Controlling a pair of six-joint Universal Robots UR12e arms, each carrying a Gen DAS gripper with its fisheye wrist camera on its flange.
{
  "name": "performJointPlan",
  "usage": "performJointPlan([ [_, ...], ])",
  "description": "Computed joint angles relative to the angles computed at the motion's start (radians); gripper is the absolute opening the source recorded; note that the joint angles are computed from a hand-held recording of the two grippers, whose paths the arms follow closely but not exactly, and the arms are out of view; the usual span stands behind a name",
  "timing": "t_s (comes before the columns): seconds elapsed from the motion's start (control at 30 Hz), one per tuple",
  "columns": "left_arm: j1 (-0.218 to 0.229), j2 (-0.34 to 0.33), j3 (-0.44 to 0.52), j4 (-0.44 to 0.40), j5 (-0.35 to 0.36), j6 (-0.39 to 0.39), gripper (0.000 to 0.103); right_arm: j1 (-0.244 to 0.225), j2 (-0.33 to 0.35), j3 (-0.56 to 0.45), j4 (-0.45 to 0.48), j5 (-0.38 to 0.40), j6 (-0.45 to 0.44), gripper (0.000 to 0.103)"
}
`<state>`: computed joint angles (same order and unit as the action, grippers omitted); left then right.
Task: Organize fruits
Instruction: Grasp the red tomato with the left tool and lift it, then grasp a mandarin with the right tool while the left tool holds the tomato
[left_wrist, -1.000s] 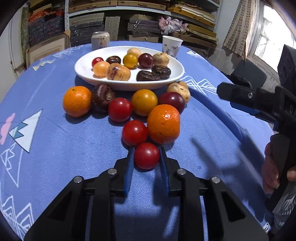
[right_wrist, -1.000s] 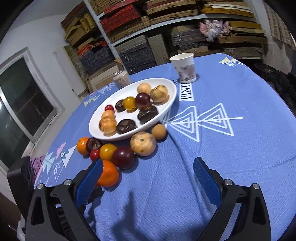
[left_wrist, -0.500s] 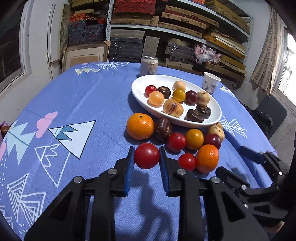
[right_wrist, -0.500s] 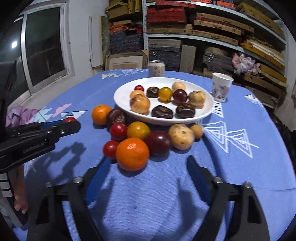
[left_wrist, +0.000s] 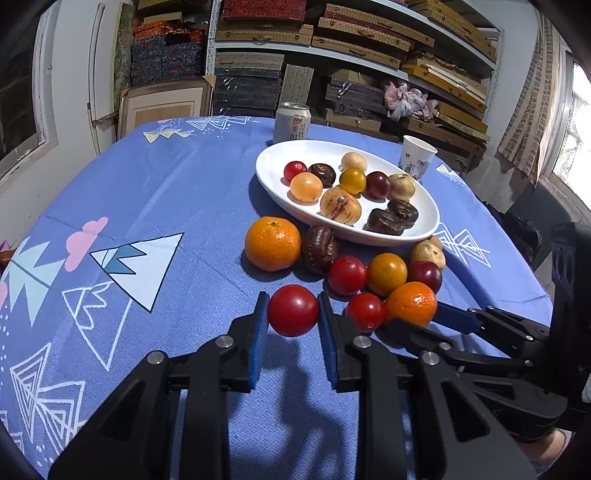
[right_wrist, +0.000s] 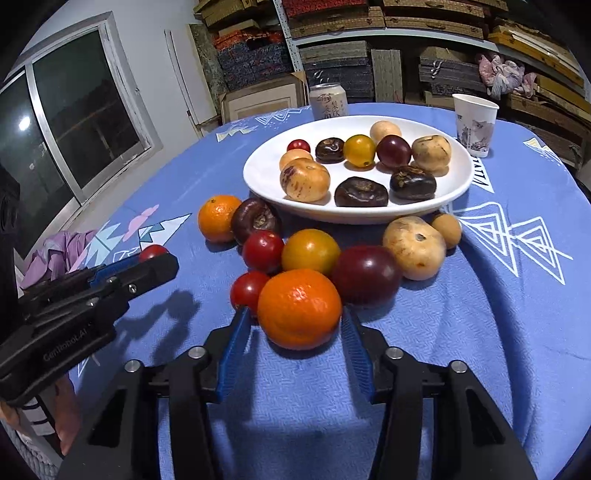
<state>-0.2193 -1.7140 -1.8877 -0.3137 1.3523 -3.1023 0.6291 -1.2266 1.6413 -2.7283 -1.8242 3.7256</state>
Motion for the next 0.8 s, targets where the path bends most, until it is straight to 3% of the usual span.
performJointPlan([
  [0.23,-0.015,-0.005,-0.006,0.03,0.038,0.027,0.026,-0.006,-0.005,0.016,-0.038,0.02,0.018,0.045],
  [0.43,-0.026,-0.007,-0.012,0.066,0.08,0.042,0.026,0.022,-0.021,0.036,-0.09,-0.092,-0.006,0.045],
  [0.8,-0.037,-0.011,-0.014,0.101,0.121,0.056,0.026,0.02,-0.048,0.062,-0.151,-0.156,0.003,0.045],
])
